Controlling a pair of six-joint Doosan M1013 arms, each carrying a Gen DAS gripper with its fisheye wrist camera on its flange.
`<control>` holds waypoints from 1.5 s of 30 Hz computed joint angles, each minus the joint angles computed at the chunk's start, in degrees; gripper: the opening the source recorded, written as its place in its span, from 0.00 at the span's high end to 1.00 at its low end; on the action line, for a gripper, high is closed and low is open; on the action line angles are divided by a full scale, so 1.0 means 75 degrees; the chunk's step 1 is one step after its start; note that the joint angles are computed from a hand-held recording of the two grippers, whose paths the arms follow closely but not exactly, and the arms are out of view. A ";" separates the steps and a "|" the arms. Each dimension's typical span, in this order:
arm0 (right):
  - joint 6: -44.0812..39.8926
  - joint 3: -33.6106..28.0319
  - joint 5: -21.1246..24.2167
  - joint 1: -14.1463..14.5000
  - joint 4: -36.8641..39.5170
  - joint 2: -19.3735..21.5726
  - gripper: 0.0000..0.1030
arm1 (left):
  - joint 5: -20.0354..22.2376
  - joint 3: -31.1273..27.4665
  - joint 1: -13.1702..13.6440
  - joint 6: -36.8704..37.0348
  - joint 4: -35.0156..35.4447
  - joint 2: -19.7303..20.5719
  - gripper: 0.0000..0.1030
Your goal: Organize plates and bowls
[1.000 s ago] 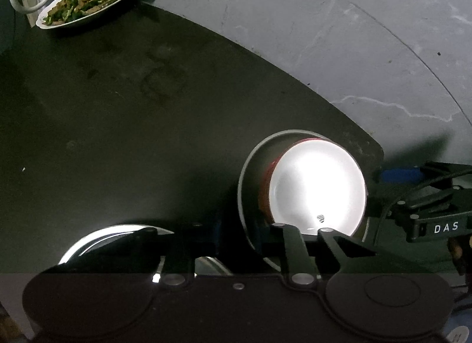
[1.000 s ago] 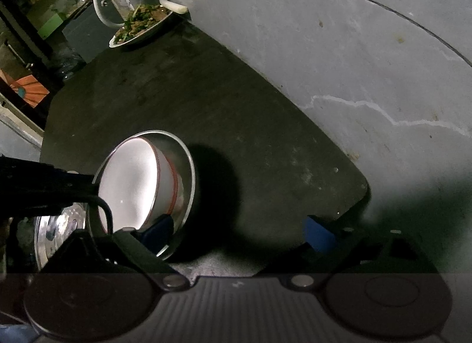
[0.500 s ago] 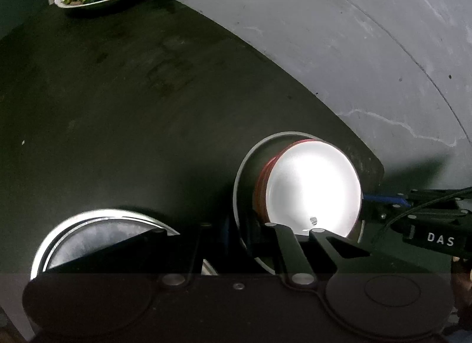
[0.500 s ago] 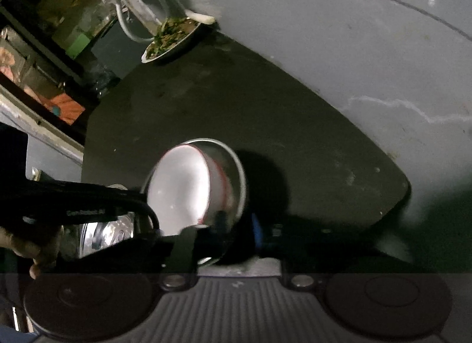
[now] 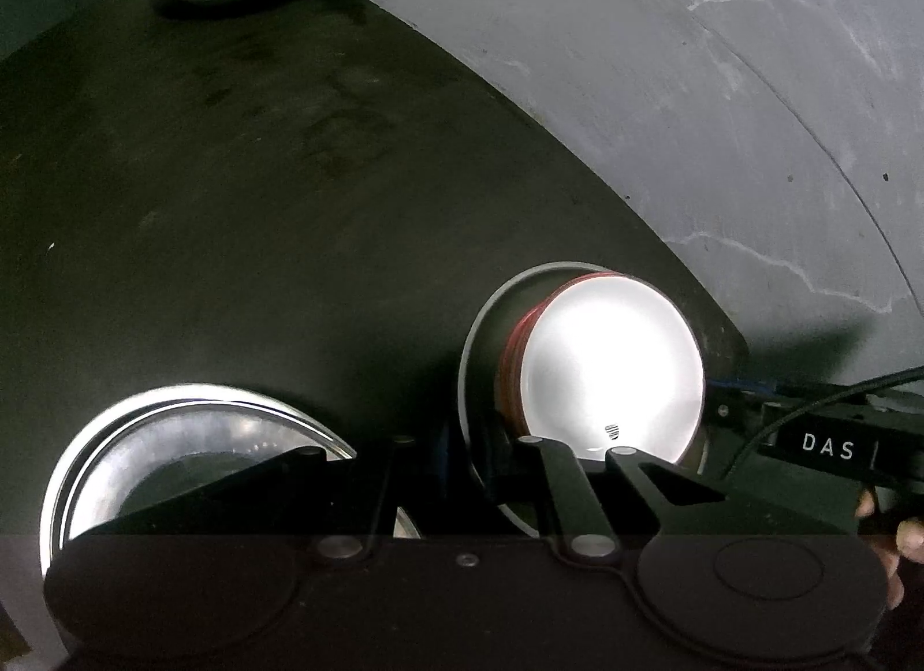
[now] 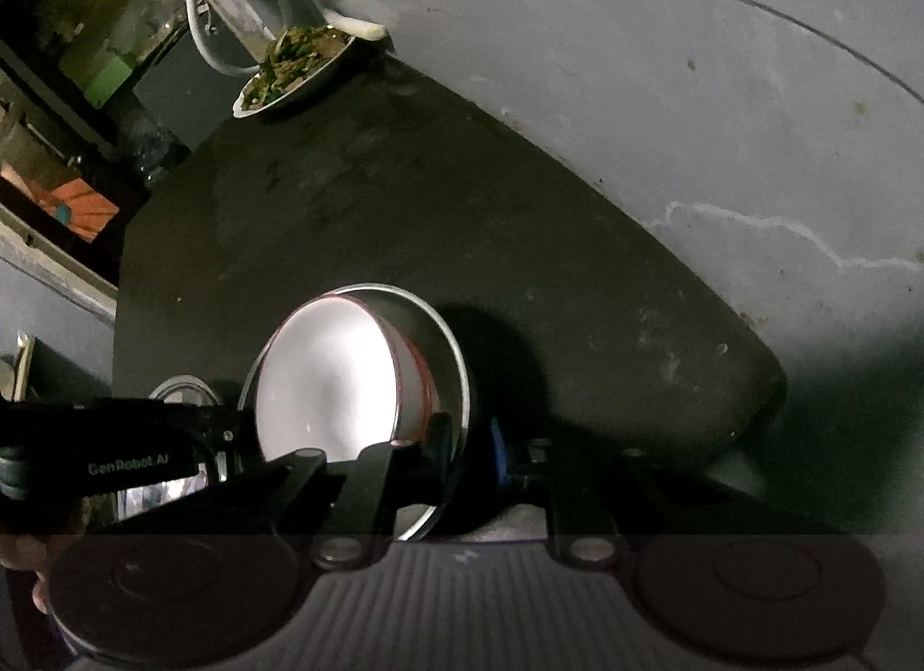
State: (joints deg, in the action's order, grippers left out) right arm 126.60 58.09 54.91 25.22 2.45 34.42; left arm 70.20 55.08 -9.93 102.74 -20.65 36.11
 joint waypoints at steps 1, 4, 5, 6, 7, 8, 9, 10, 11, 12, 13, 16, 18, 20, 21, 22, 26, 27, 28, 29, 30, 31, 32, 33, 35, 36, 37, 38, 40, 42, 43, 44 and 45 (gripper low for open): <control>0.0005 0.0030 -0.0061 -0.0009 0.0026 -0.0010 0.83 | -0.0021 0.0021 -0.0003 -0.0028 0.0027 -0.0018 0.90; 0.0042 0.0204 -0.0340 -0.0018 0.0095 -0.0083 0.89 | -0.0073 0.0059 -0.0029 -0.0229 0.0131 -0.0054 0.91; 0.0062 0.0195 -0.0338 -0.0013 0.0070 -0.0078 0.89 | -0.0081 0.0076 -0.0027 -0.0282 0.0121 -0.0065 0.91; 0.0079 0.0195 -0.0331 -0.0016 0.0071 -0.0080 0.89 | -0.0085 0.0087 -0.0024 -0.0337 0.0099 -0.0072 0.91; 0.0115 0.0203 -0.0329 -0.0024 0.0106 -0.0085 0.89 | -0.0090 0.0102 -0.0022 -0.0376 0.0087 -0.0085 0.91; 0.0156 0.0207 -0.0326 -0.0033 0.0142 -0.0087 0.89 | -0.0085 0.0104 -0.0022 -0.0413 0.0085 -0.0090 0.91; 0.0179 0.0202 -0.0315 -0.0038 0.0165 -0.0085 0.90 | -0.0083 0.0105 -0.0023 -0.0457 0.0092 -0.0093 0.92; 0.0192 0.0206 -0.0305 -0.0046 0.0199 -0.0087 0.90 | -0.0076 0.0100 -0.0029 -0.0518 0.0098 -0.0092 0.92; 0.0199 0.0213 -0.0303 -0.0052 0.0233 -0.0089 0.90 | -0.0066 0.0091 -0.0030 -0.0576 0.0095 -0.0088 0.92; 0.0203 0.0222 -0.0295 -0.0056 0.0264 -0.0095 0.90 | -0.0061 0.0089 -0.0034 -0.0636 0.0095 -0.0091 0.92; 0.0204 0.0227 -0.0284 -0.0060 0.0289 -0.0098 0.90 | -0.0077 0.0099 -0.0031 -0.0669 0.0096 -0.0101 0.92; 0.0253 0.0247 -0.0271 -0.0077 0.0379 -0.0113 0.90 | -0.0135 0.0138 -0.0054 -0.0777 0.0160 -0.0155 0.92; 0.0290 0.0289 -0.0309 -0.0080 0.0395 -0.0146 0.90 | -0.0152 0.0138 -0.0069 -0.0861 0.0194 -0.0172 0.92; 0.0301 0.0306 -0.0341 -0.0077 0.0374 -0.0172 0.90 | -0.0178 0.0146 -0.0067 -0.0942 0.0162 -0.0187 0.92; 0.0310 0.0306 -0.0343 -0.0070 0.0340 -0.0182 0.90 | -0.0182 0.0143 -0.0055 -0.0971 0.0132 -0.0195 0.93; 0.0316 0.0310 -0.0353 -0.0065 0.0314 -0.0195 0.90 | -0.0186 0.0141 -0.0040 -0.0985 0.0106 -0.0206 0.93; 0.0283 0.0284 -0.0377 -0.0058 0.0314 -0.0213 0.90 | -0.0256 0.0169 -0.0018 -0.1051 0.0096 -0.0260 0.93; 0.0253 0.0293 -0.0390 -0.0059 0.0321 -0.0225 0.90 | -0.0272 0.0176 -0.0015 -0.1071 0.0100 -0.0271 0.93; 0.0224 0.0275 -0.0383 -0.0057 0.0323 -0.0221 0.90 | -0.0290 0.0187 -0.0007 -0.1102 0.0101 -0.0285 0.93; 0.0196 0.0258 -0.0378 -0.0056 0.0334 -0.0217 0.90 | -0.0315 0.0203 0.0003 -0.1135 0.0096 -0.0303 0.93; 0.0178 0.0237 -0.0369 -0.0055 0.0347 -0.0211 0.90 | -0.0338 0.0219 0.0011 -0.1162 0.0091 -0.0318 0.93; 0.0140 0.0215 -0.0362 -0.0057 0.0376 -0.0202 0.90 | -0.0372 0.0236 0.0022 -0.1183 0.0087 -0.0336 0.92; 0.0100 0.0211 -0.0366 -0.0061 0.0400 -0.0204 0.90 | -0.0400 0.0259 0.0038 -0.1190 0.0078 -0.0355 0.92; 0.0069 0.0186 -0.0359 -0.0059 0.0413 -0.0196 0.90 | -0.0434 0.0278 0.0050 -0.1218 0.0079 -0.0376 0.92; -0.0033 0.0103 -0.0328 -0.0054 0.0440 -0.0165 0.90 | -0.0497 0.0323 0.0081 -0.1253 0.0071 -0.0427 0.93; -0.0067 0.0073 -0.0313 -0.0048 0.0446 -0.0160 0.90 | -0.0524 0.0329 0.0090 -0.1277 0.0075 -0.0444 0.93; -0.0125 0.0025 -0.0299 -0.0043 0.0456 -0.0144 0.90 | -0.0567 0.0352 0.0102 -0.1302 0.0083 -0.0472 0.93; -0.0164 -0.0010 -0.0291 -0.0041 0.0466 -0.0131 0.90 | -0.0600 0.0371 0.0113 -0.1319 0.0088 -0.0496 0.92; -0.0276 -0.0115 -0.0266 -0.0034 0.0498 -0.0088 0.90 | -0.0685 0.0420 0.0140 -0.1391 0.0107 -0.0555 0.92; -0.0392 -0.0225 -0.0240 -0.0024 0.0538 -0.0039 0.90 | -0.0753 0.0463 0.0176 -0.1459 0.0139 -0.0607 0.92; -0.0472 -0.0296 -0.0215 -0.0020 0.0573 -0.0004 0.90 | -0.0788 0.0486 0.0189 -0.1514 0.0168 -0.0634 0.92; -0.0551 -0.0360 -0.0197 -0.0015 0.0607 0.0028 0.90 | -0.0825 0.0515 0.0200 -0.1573 0.0201 -0.0663 0.92; -0.0635 -0.0423 -0.0182 -0.0008 0.0644 0.0059 0.90 | -0.0860 0.0549 0.0213 -0.1628 0.0228 -0.0693 0.93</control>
